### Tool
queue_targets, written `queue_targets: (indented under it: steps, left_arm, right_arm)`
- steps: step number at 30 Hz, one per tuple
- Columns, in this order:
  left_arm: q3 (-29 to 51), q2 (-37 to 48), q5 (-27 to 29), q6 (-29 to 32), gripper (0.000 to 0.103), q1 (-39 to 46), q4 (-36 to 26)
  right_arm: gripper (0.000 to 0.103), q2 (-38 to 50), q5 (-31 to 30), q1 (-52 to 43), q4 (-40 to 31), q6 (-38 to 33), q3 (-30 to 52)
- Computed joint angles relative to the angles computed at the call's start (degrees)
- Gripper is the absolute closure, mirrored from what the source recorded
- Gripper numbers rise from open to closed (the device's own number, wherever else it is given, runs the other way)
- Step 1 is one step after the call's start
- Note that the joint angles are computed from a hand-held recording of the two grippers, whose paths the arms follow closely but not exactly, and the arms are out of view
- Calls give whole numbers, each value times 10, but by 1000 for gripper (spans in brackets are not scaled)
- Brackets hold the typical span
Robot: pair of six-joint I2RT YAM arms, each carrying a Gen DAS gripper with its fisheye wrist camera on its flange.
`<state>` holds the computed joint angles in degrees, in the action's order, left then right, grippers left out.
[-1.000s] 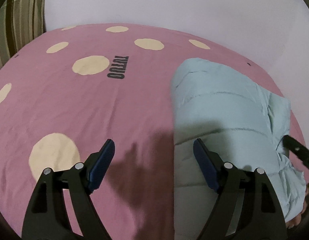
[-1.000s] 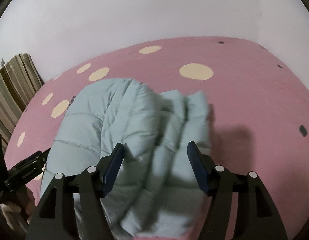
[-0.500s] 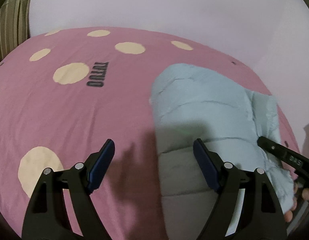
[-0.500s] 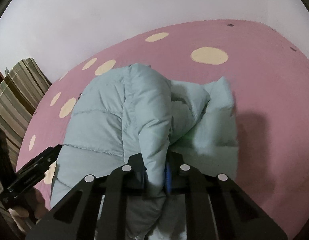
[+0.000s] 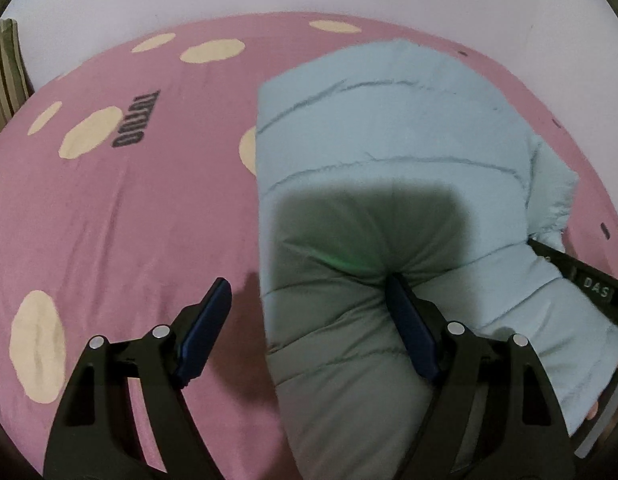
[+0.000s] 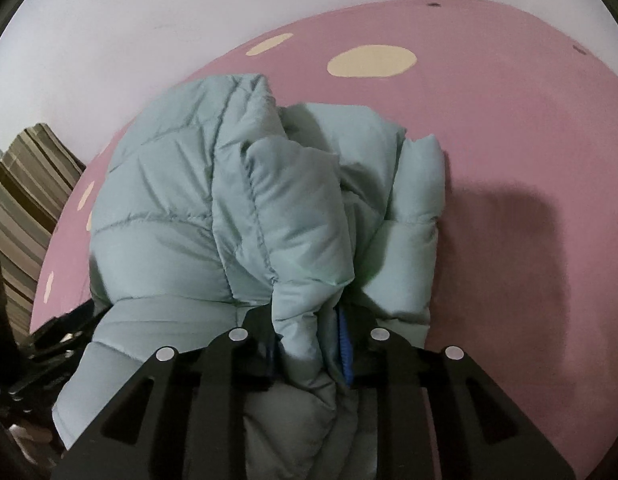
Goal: Fold large clothes
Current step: 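Grasp the folded jacket edge with the right gripper while the left gripper grasps it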
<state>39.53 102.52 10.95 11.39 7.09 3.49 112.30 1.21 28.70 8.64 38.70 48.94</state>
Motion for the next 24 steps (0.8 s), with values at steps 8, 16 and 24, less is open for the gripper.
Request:
queue_targets:
  steps: [8,16,24]
  left_arm:
    - [-25,-45,-9,21,25,2,5]
    - [-119,-241,78,25,25,78,-41]
    - [-140,-206,75,22,25,74,-25]
  right_arm:
    - [75,-27,9,6,-17,17,-4]
    - [75,-195,125,101,-113,37,-54]
    - [75,-176,148,172,-127,34,-60]
